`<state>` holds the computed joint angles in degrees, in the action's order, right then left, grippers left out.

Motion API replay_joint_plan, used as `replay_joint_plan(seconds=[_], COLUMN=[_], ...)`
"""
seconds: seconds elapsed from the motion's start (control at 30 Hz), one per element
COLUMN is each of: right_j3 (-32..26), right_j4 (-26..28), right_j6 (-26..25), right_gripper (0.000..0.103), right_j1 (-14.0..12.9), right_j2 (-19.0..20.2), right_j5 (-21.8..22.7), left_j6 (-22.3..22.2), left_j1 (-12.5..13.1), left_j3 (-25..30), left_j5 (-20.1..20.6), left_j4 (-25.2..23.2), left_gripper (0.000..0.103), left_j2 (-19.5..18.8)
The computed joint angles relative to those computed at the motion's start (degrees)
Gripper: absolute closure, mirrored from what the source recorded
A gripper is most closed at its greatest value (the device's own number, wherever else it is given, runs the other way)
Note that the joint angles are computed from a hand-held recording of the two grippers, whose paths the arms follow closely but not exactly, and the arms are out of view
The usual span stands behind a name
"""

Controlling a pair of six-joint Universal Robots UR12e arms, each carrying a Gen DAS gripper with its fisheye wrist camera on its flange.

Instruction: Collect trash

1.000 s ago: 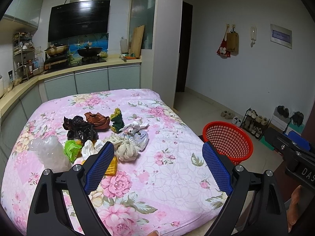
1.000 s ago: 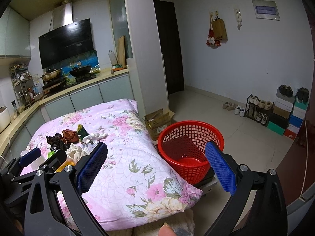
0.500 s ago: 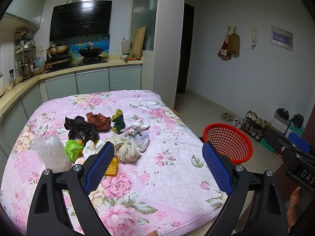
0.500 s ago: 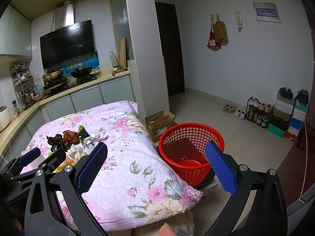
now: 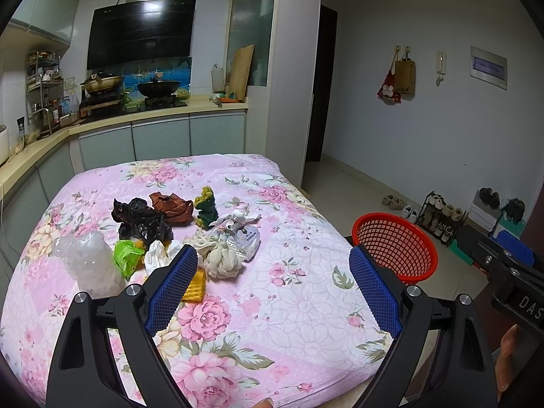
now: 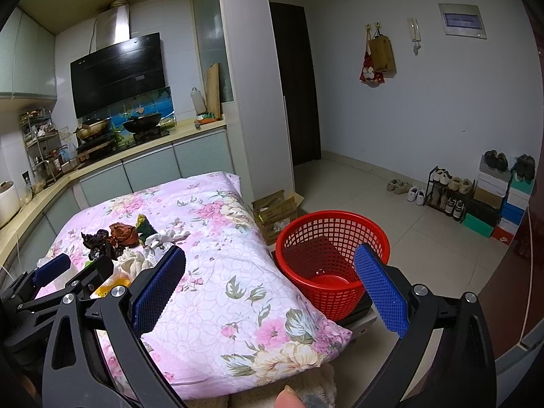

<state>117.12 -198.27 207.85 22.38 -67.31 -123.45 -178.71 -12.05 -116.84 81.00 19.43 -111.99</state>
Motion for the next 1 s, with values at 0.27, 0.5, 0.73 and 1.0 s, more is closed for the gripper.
replay_joint_plan(seconds=[0.27, 0.5, 0.73, 1.0], right_j3=[0.03, -0.90, -2.73, -5.33], right_j4=[-1.05, 1.65, 3.62, 5.33], right_j6=[-0.32, 0.12, -0.27, -0.86], right_gripper=[0.007, 0.007, 0.007, 0.007], right_j1=[0.05, -0.65, -1.59, -2.48], right_j2=[0.35, 1.15, 2.43, 4.22], right_j5=[0.20, 2.25, 5.51, 10.66], left_j6=[-0.99, -2.32, -4.33, -7.52], left_j1=[0.56, 1.57, 4.31, 8.44], left_j3=[-0.07, 0.36, 0.33, -0.34], left_j5=[0.35, 1.68, 2.40, 4.88], left_j4=[0.18, 0.31, -0.81, -1.86], left_gripper=[0.015, 0.015, 0.015, 0.015], left_j2=[-0.46, -1.41, -1.41, -0.57])
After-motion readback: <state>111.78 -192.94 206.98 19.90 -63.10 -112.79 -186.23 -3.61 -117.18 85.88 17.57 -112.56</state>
